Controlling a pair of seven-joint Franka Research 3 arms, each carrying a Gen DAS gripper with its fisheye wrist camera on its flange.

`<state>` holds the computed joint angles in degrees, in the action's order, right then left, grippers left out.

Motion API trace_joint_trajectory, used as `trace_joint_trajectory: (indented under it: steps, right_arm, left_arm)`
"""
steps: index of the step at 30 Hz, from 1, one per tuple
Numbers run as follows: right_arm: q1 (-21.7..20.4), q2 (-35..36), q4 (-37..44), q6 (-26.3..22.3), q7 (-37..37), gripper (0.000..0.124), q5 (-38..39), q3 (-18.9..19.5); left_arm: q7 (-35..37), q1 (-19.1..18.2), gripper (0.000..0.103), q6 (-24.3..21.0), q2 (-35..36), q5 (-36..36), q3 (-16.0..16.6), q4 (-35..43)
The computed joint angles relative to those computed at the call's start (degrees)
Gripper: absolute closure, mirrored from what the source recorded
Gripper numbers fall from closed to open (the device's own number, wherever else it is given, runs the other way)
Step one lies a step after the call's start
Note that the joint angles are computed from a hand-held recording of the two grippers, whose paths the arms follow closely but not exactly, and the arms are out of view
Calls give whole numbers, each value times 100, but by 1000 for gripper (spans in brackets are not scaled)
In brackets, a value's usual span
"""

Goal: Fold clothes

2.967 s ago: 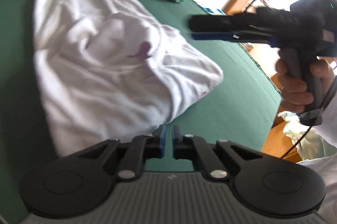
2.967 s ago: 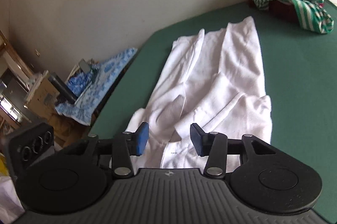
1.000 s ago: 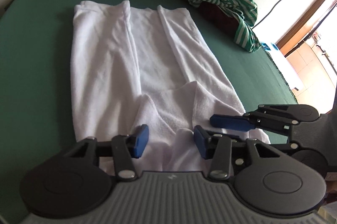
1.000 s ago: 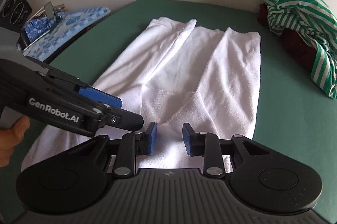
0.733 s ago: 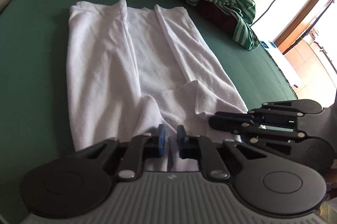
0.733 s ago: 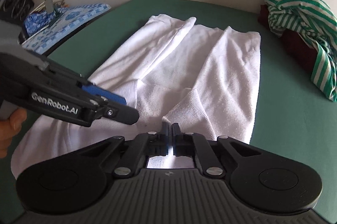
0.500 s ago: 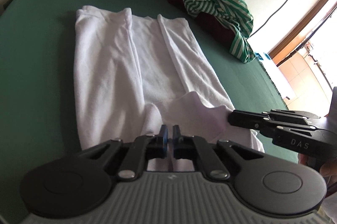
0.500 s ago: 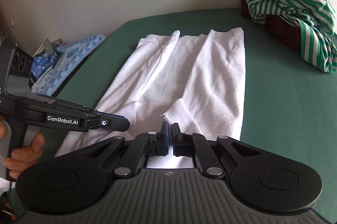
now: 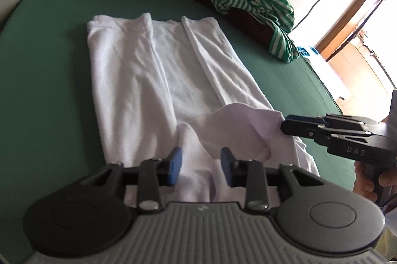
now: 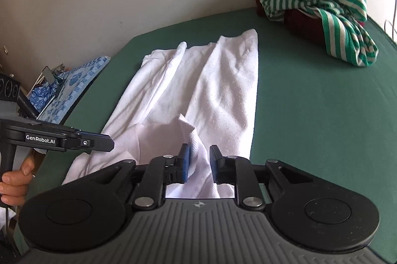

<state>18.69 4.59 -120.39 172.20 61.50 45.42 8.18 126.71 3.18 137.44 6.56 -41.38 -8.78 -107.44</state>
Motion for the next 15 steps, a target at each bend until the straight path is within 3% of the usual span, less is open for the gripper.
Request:
trace_joint_trajectory:
  steps: [2, 3, 5, 6, 9, 12, 15]
  right_arm:
    - [16, 42, 79, 313, -370, 102, 166, 108]
    - [-76, 71, 216, 321, -990, 101, 749, 277]
    - [-250, 126, 581, -412, -2101, 99, 1827, 398]
    - [-253, 177, 717, -903, -2115, 99, 1892, 316]
    - [-218, 523, 1126, -2110, -1251, 97, 1400, 84]
    - [-192, 818, 1310, -2422, -547, 90, 1135, 28]
    - [-222, 864, 1317, -2387, -493, 92, 1140, 83]
  left_arm:
    - [-173, -39, 62, -38, 205, 295, 0, 223]
    - [-305, -41, 62, -27, 277, 419, -3, 289]
    - [-472, 28, 62, -32, 363, 433, -24, 369]
    - [-472, 107, 62, -36, 343, 263, -40, 345]
    - [-529, 271, 56, -65, 195, -83, -11, 220]
    - [-345, 350, 50, -67, -109, -382, 62, -52]
    - [-236, 321, 43, -62, -414, -601, 187, -318]
